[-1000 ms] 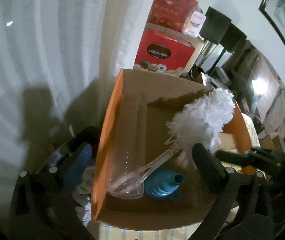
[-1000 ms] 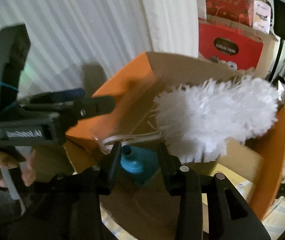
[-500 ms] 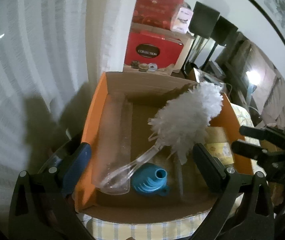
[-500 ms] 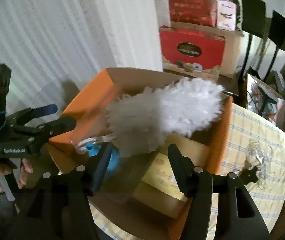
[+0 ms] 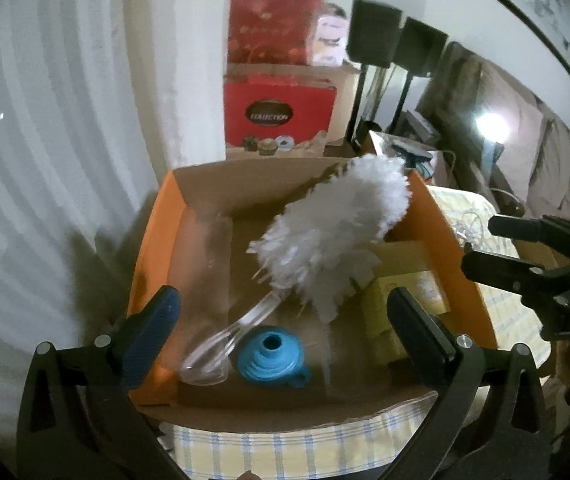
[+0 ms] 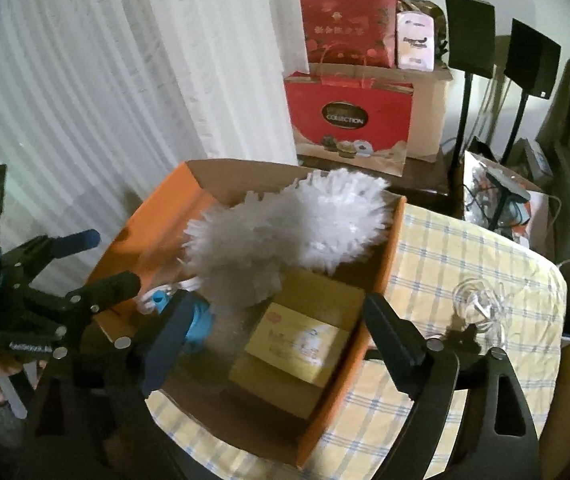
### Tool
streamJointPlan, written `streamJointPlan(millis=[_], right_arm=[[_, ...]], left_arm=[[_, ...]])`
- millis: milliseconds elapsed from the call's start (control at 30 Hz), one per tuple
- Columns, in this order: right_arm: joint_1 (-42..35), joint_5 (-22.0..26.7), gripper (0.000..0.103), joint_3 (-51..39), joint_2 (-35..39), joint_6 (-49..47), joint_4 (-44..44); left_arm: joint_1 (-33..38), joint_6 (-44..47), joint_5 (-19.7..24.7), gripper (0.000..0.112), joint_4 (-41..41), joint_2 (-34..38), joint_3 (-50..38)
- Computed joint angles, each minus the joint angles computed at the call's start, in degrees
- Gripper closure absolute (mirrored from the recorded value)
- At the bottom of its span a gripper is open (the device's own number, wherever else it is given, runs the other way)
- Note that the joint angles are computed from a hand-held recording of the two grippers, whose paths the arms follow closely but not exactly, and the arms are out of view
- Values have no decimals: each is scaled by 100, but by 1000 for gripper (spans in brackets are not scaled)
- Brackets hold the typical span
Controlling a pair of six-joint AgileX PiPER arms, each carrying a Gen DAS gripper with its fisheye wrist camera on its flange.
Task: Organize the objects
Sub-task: 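Move both tools back over the table toward the cables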
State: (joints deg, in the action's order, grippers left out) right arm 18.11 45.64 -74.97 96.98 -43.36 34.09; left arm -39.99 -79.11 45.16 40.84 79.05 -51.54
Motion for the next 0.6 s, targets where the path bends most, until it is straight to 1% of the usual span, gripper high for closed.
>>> streamJointPlan(millis=[33, 100, 133, 200, 267, 367, 433, 500, 533, 600], right_arm=[[-30, -27, 12, 26, -28, -3, -10], [-89, -52, 9, 47, -63, 15, -46], [-125, -58, 8, 70, -83, 24, -62], [-239, 16, 1, 70, -91, -7, -50], [-369, 109, 1, 34, -97, -51, -70], [-629, 231, 1, -46, -119, -103, -95], [-840, 306, 1, -104, -123, -155, -94], [-1087, 439, 1, -207, -99, -196, -86], [-1245, 533, 1, -254, -92, -269, -32], [-1525, 653, 1, -323, -89, -443, 70]], left_arm=[[-110, -46, 107, 9, 71, 66, -95], [-221, -52, 180, 9, 117, 162, -238], [-246, -6, 132, 9, 85, 226, -322], [-265, 107, 16, 9, -18, 359, -488], [-286, 172, -88, 9, -85, 468, -606], [-301, 334, -310, 9, -260, 676, -844], [-247, 615, -573, 9, -582, 808, -996], [-185, 1075, -929, 9, -1064, 910, -1121], [-172, 1206, -1017, 9, -1196, 951, -1166], [-205, 1296, -1045, 9, -1294, 1094, -1326]])
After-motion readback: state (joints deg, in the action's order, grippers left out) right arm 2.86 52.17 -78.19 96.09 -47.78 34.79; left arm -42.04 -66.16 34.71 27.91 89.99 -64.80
